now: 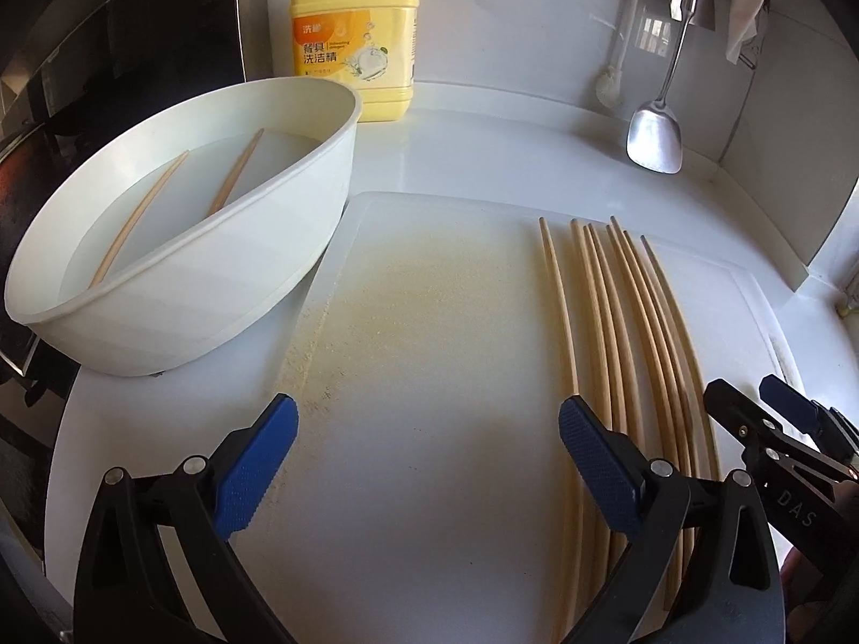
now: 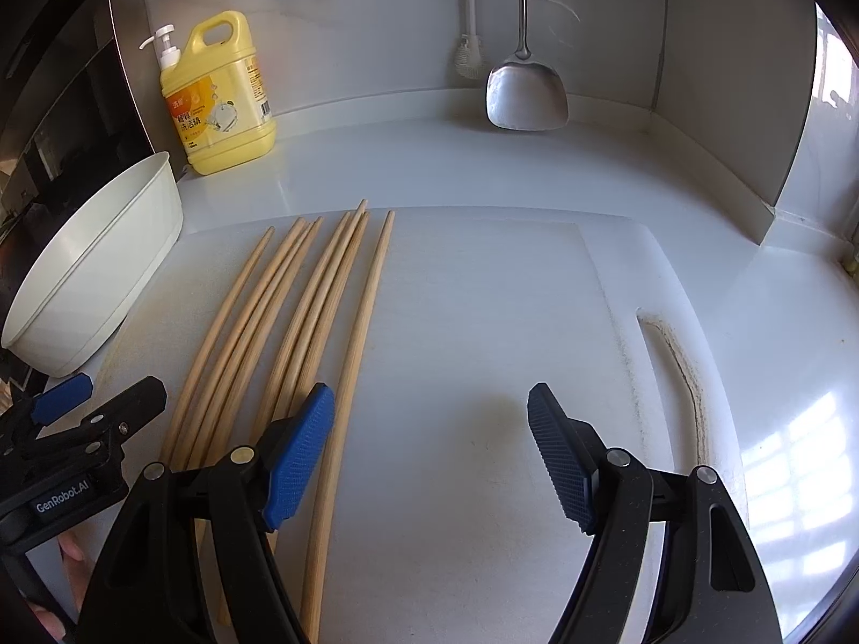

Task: Organize utensils

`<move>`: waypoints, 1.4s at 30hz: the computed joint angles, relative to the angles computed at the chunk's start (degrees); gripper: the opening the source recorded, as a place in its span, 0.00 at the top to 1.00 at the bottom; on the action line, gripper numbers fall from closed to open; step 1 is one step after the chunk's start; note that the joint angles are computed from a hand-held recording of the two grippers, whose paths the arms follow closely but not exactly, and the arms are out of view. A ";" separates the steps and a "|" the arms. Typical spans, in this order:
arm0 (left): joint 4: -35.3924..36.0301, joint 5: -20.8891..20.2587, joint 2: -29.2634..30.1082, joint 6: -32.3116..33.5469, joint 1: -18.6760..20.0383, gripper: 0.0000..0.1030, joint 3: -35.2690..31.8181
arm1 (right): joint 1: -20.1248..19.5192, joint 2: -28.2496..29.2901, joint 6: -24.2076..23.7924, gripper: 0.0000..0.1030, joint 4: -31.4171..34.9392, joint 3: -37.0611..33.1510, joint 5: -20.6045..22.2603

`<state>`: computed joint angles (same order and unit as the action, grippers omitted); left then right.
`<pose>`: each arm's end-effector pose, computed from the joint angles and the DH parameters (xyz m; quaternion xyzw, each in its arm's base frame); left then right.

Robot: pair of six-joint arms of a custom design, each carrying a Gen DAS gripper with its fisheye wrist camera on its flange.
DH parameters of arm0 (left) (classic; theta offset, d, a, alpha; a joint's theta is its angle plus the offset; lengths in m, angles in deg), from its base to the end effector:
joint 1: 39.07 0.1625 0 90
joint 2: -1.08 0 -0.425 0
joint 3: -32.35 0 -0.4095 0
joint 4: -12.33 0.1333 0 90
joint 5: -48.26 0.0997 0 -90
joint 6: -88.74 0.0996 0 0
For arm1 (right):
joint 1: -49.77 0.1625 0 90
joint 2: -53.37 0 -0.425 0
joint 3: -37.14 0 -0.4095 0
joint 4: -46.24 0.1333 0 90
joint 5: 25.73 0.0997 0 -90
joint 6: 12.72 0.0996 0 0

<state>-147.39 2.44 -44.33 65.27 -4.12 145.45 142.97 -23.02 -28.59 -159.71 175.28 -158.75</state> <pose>-0.3396 -0.4847 0.0185 0.2457 0.8933 -0.2507 0.2807 0.0882 -0.4069 0.2531 -0.0275 -0.8444 0.3852 0.3712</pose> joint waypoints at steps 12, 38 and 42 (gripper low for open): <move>1.41 -2.44 1.98 3.55 0.63 0.05 -2.49 | 0.04 -0.25 0.08 0.31 0.59 0.11 0.11; 0.89 0.17 3.36 5.07 1.07 0.07 -3.90 | 0.32 2.19 -4.73 0.38 -3.56 -0.59 -2.25; -0.71 0.23 3.50 5.95 0.56 0.13 -3.22 | 0.92 3.09 -7.05 0.56 -4.60 -0.80 -1.99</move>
